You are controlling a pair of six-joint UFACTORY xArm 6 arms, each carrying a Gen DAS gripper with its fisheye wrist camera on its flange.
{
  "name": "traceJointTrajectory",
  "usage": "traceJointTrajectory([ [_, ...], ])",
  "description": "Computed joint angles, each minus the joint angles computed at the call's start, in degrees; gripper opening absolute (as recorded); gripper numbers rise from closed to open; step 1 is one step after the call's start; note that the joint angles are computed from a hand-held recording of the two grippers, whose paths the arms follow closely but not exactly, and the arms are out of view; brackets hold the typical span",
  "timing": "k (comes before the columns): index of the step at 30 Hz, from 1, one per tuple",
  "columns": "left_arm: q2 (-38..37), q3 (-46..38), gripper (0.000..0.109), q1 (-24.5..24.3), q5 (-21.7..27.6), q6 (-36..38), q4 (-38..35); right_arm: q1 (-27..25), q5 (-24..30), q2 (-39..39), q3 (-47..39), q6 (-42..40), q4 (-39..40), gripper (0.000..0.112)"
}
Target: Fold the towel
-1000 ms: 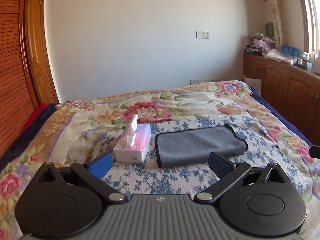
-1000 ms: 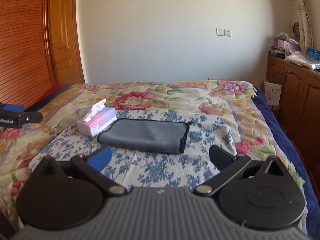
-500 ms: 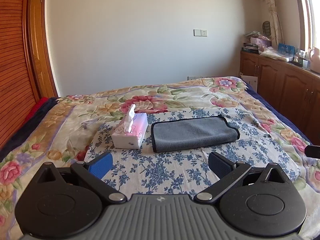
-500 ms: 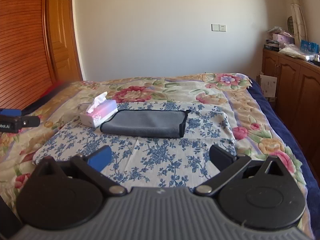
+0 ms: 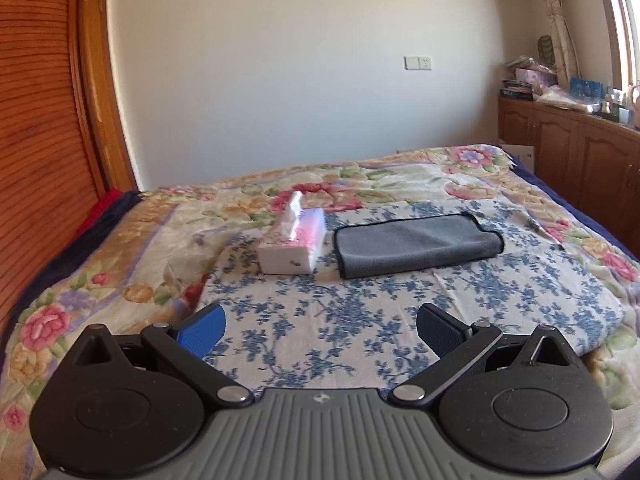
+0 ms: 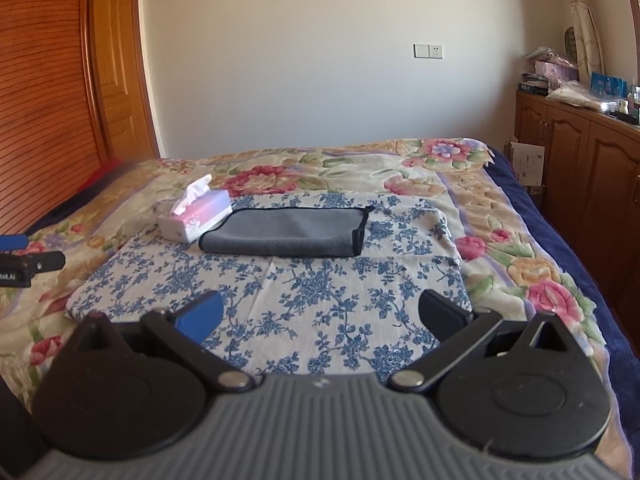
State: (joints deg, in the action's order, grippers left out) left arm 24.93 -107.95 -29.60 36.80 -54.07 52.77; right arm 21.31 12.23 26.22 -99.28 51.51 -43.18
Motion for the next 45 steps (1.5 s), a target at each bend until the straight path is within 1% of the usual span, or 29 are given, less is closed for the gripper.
traceJointTrajectory([
  [4, -1.52, 2.93, 0.103, 0.05, -0.48, -4.32, 4.69, -0.28, -0.17, -0.75, 1.23, 5.58, -5.35, 0.103],
  [7, -2.27, 4.4, 0.103, 0.17, -1.02, -8.06, 7.51, -0.79, -1.87, -0.97, 2.39, 7.55, -6.54, 0.103],
  [15, -2.81, 5.39, 0.103, 0.58, -1.07, -11.06, 7.9, -1.07, -2.78, -1.18, 2.69, 11.99, -11.08, 0.103],
  [18, -3.26, 5.98, 0.103, 0.66, -1.36, -13.12, 9.71, -1.07, -2.64, -1.21, 2.55, 13.94, -13.26, 0.103],
  [21, -3.83, 6.6, 0.103, 0.74, -2.06, -15.52, 12.34, -1.01, -2.34, -1.25, 2.2, 16.59, -16.69, 0.103],
  [26, -4.88, 7.61, 0.103, 0.72, -3.09, -20.83, 18.33, -1.11, -1.32, -1.85, 1.9, 26.0, -25.61, 0.103],
  [30, -4.93, 7.5, 0.103, 0.57, -3.36, -21.61, 19.85, -1.18, -0.61, -2.55, 2.07, 33.28, -31.97, 0.103],
  [34, -5.11, 7.64, 0.103, 0.28, -3.71, -22.34, 21.86, -1.0, 0.19, -3.06, 2.14, 38.8, -37.61, 0.103],
  [39, -5.12, 7.79, 0.103, 0.16, -4.33, -22.28, 22.78, -0.88, 0.64, -3.17, 2.1, 40.61, -39.69, 0.103],
  [45, -5.28, 8.28, 0.103, 0.21, -4.81, -20.89, 21.4, -0.76, 1.56, -3.28, 2.17, 41.85, -40.79, 0.103],
])
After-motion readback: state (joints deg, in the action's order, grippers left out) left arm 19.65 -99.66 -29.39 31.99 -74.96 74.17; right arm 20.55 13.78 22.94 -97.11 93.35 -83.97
